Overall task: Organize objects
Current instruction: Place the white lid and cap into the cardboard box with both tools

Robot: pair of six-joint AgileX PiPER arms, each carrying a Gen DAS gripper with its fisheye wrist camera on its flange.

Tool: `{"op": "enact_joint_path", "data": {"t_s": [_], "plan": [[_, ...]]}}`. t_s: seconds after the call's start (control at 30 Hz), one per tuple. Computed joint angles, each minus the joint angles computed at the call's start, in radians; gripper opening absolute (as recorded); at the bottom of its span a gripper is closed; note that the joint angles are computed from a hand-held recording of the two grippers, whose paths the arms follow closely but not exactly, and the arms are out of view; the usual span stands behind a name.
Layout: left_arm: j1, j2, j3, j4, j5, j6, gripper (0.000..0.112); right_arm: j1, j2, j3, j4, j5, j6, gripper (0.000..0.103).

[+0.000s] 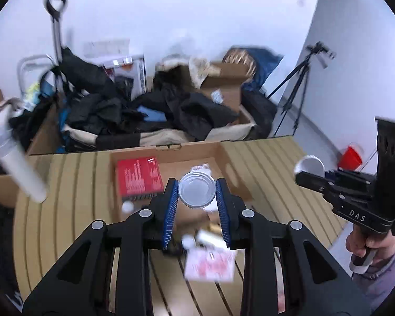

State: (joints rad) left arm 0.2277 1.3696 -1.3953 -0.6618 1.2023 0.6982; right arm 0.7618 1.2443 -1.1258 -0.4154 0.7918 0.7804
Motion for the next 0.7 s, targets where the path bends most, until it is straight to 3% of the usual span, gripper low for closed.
{"op": "enact_joint_path", "data": {"t_s": [0.1,0.2,0.27,0.37,0.4,0.53,0.63,0.7], "plan": [[-0.174,0.273,-0.131,0.115,-0.11,-0.179,0.025,-0.24,0.267,-0.14,0.291,-0.107,-0.296,0.017],[-0.272,0.504,-0.244,0.183,-0.182,-0.267,0.025,-0.362,0.553,-0.321,0.502,-0.091,-0.48,0.017],[-0.322,0.625,-0.321,0.252,-0.218,-0.326,0.025,-0.391,0.732,-0.464,0.519,-0.038,-0.473,0.017],[-0.338,0.703,-0.352,0.275,-0.274,-0.307,0.026,-0.391,0.933,-0.671,0.415,0.042,-0.409,0.017],[-0.337,0.722,-0.36,0.271,-0.291,-0.302,0.026,-0.391,0.962,-0.699,0.391,0.049,-0.393,0.017],[-0.309,0.762,-0.362,0.229,-0.336,-0.25,0.064,-0.403,1.057,-0.788,0.354,0.091,-0.386,0.023],[-0.307,0.754,-0.341,0.243,-0.35,-0.214,0.064,-0.396,1.052,-0.769,0.312,0.076,-0.377,0.029],[-0.299,0.733,-0.326,0.234,-0.338,-0.204,0.065,-0.399,1.025,-0.739,0.323,0.047,-0.383,0.046]]}}
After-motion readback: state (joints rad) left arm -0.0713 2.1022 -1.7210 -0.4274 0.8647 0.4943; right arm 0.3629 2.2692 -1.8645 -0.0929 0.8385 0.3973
